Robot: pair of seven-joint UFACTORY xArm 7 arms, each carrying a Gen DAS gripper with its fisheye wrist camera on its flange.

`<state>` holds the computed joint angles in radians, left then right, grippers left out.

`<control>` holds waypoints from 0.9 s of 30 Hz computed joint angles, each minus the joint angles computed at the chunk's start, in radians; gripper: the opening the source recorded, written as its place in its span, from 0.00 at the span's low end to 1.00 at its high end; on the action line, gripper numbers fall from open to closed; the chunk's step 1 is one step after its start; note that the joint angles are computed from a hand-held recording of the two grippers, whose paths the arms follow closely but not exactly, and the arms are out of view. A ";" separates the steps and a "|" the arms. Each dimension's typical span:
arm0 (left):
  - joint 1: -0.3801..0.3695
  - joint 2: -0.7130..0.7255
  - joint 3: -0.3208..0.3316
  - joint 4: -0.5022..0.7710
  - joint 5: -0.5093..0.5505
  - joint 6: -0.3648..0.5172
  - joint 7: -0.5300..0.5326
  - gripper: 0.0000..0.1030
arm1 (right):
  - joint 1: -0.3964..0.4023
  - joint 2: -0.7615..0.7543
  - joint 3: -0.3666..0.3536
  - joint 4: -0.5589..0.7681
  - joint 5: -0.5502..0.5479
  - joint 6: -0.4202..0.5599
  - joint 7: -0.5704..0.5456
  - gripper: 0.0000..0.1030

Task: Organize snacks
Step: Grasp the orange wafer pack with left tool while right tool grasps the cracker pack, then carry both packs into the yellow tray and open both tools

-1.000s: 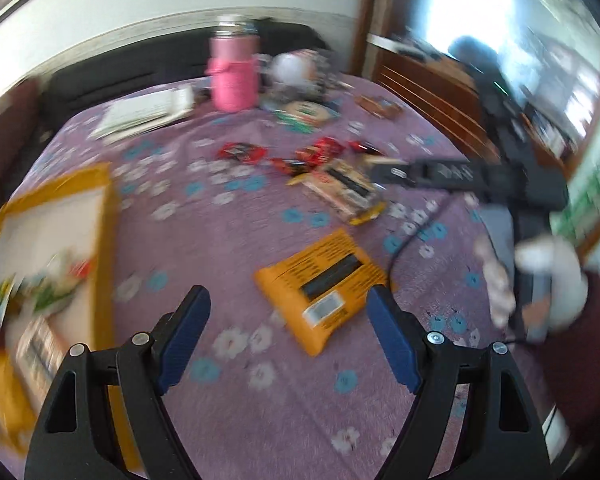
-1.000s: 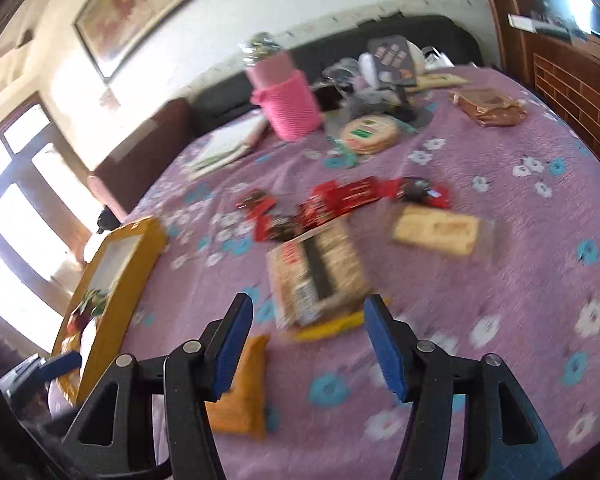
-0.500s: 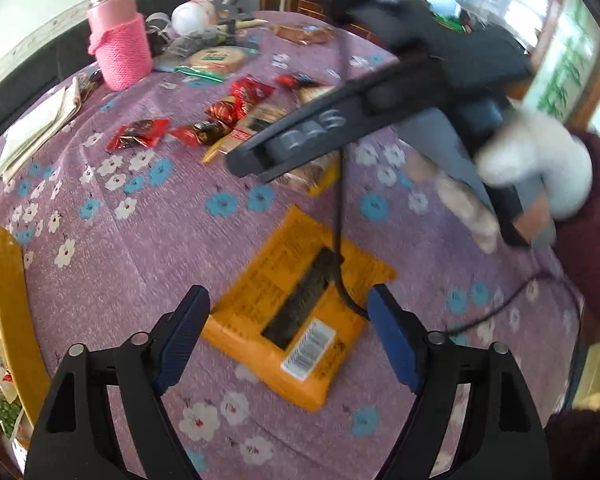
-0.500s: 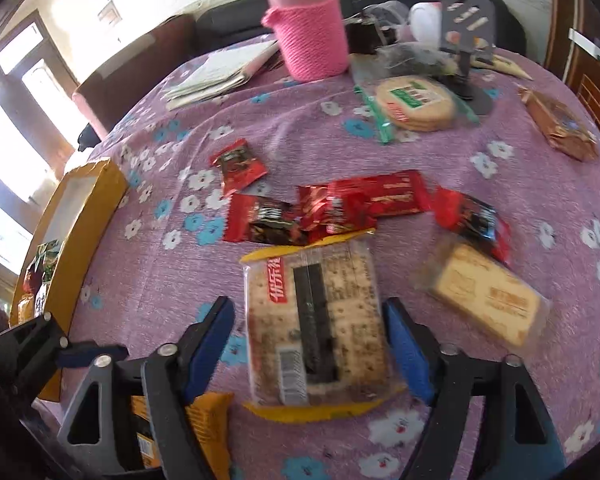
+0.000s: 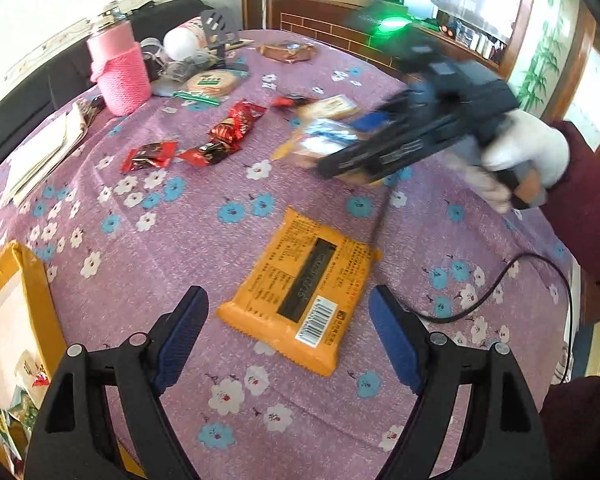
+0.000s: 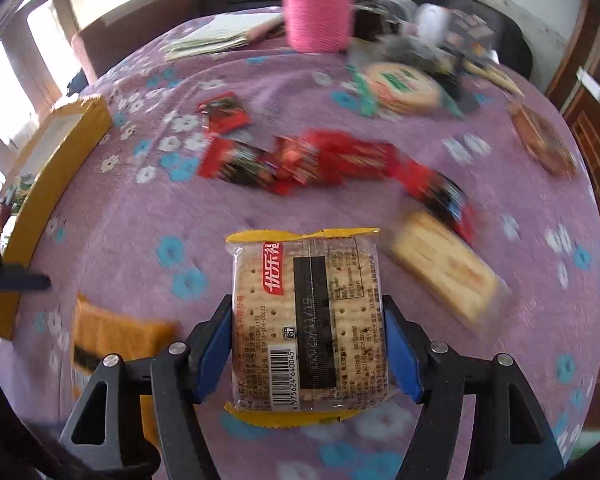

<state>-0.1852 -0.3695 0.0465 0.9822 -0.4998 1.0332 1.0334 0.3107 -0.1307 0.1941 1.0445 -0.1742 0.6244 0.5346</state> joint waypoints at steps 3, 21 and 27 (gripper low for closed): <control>-0.004 0.040 -0.025 0.007 0.030 -0.036 -0.007 0.80 | 0.003 -0.130 -0.039 -0.132 0.124 -0.047 -0.065 0.68; -0.032 0.020 -0.056 -0.088 0.037 -0.149 -0.188 0.67 | 0.009 -0.333 0.027 -0.326 0.237 -0.242 0.011 0.68; 0.013 -0.086 0.067 -0.093 -0.062 -0.087 -0.219 0.67 | 0.051 -0.267 0.047 -0.239 0.226 -0.265 0.029 0.68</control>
